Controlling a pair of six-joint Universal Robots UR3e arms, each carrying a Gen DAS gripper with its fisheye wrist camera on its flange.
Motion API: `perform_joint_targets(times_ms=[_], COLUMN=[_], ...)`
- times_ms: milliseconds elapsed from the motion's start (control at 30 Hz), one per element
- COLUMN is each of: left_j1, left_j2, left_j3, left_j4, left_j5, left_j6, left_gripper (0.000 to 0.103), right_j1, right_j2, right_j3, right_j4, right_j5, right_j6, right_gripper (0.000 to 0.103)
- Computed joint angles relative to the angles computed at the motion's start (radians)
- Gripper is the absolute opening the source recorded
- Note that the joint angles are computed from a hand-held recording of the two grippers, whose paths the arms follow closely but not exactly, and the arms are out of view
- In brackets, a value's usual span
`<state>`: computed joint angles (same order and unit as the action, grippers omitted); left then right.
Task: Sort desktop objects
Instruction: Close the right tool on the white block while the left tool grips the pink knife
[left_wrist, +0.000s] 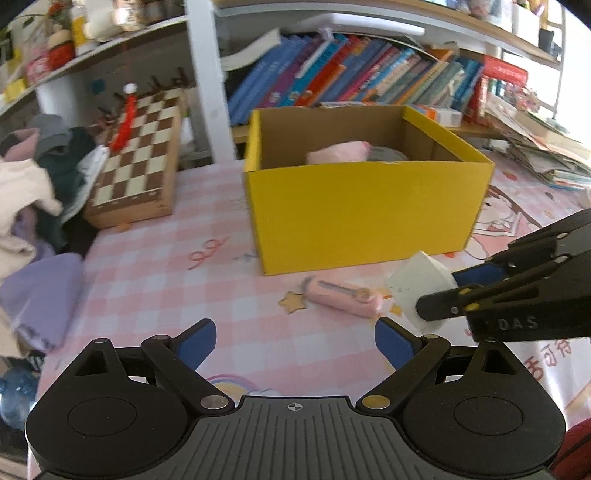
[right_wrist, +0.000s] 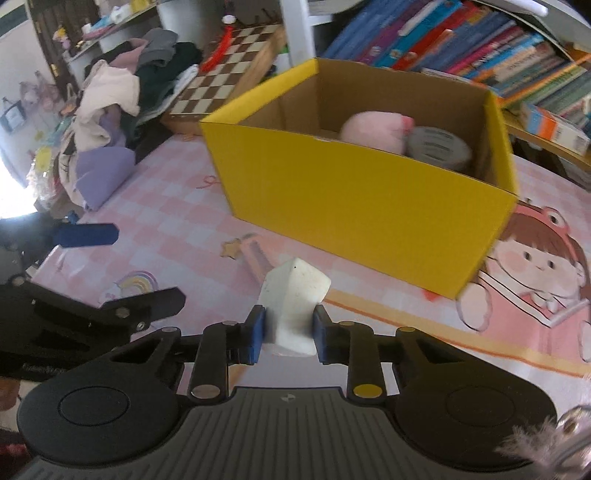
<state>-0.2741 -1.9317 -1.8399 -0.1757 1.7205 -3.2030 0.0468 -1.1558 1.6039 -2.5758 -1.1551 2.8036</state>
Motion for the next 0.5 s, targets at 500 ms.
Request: perform_joint_targets(times_ms=[500], left_j1=[-0.015], left_j2=[-0.236], left_j3=[0.272], left_j4=[-0.079], left_j5=[-0.020], left_j6=[0.029], left_gripper=[0.095], right_j1=[-0.089], right_j2=[-0.034], right_j3=[0.043], right_j4=[0.021], right_j5=[0.005], right_j6=[-0.067], right_gripper=[0.025])
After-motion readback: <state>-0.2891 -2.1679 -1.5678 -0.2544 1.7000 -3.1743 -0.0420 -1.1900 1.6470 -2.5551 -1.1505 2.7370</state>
